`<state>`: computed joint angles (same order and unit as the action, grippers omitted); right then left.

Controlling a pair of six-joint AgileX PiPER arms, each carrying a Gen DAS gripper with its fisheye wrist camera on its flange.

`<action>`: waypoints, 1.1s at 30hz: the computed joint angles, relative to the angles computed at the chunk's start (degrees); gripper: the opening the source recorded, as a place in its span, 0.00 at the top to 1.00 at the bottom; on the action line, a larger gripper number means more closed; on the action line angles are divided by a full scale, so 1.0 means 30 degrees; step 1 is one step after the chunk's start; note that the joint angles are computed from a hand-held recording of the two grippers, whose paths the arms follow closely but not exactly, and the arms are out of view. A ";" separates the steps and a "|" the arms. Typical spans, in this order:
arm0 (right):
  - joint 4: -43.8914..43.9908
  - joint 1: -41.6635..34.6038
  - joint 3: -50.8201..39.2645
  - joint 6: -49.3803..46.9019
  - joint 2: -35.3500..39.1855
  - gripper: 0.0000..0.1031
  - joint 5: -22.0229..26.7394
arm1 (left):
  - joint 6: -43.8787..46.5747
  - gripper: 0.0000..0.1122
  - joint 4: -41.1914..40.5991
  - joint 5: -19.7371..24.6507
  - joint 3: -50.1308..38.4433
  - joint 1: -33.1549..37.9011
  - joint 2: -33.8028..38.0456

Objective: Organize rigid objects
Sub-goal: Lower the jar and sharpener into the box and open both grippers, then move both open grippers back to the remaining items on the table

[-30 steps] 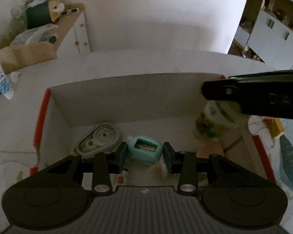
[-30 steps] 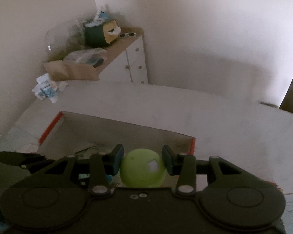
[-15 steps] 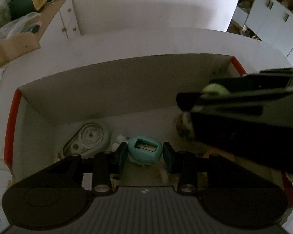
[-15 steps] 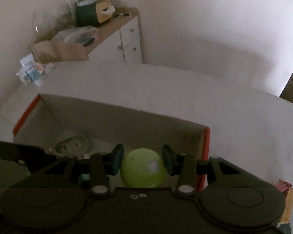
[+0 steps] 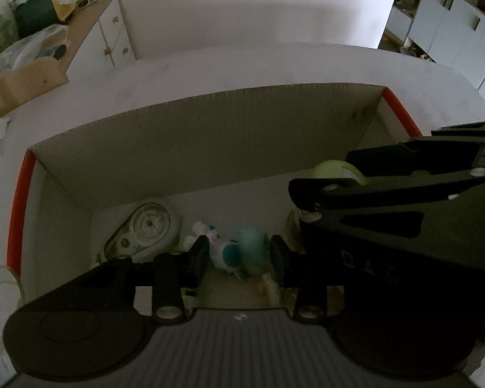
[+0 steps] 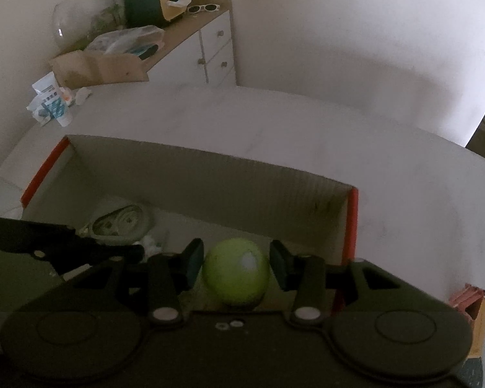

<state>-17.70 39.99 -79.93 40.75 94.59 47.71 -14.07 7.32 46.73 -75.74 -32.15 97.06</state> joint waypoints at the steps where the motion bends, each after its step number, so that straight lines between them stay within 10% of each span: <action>1: 0.0013 0.0031 0.0074 0.0005 -0.0112 0.54 0.0048 | -0.0184 0.63 0.0164 0.0018 0.0032 -0.0049 -0.0061; 33: -0.0600 0.2277 0.3478 0.1022 -0.7918 0.20 0.1074 | -0.5663 0.42 0.3331 0.0063 0.3267 -0.3433 -0.6371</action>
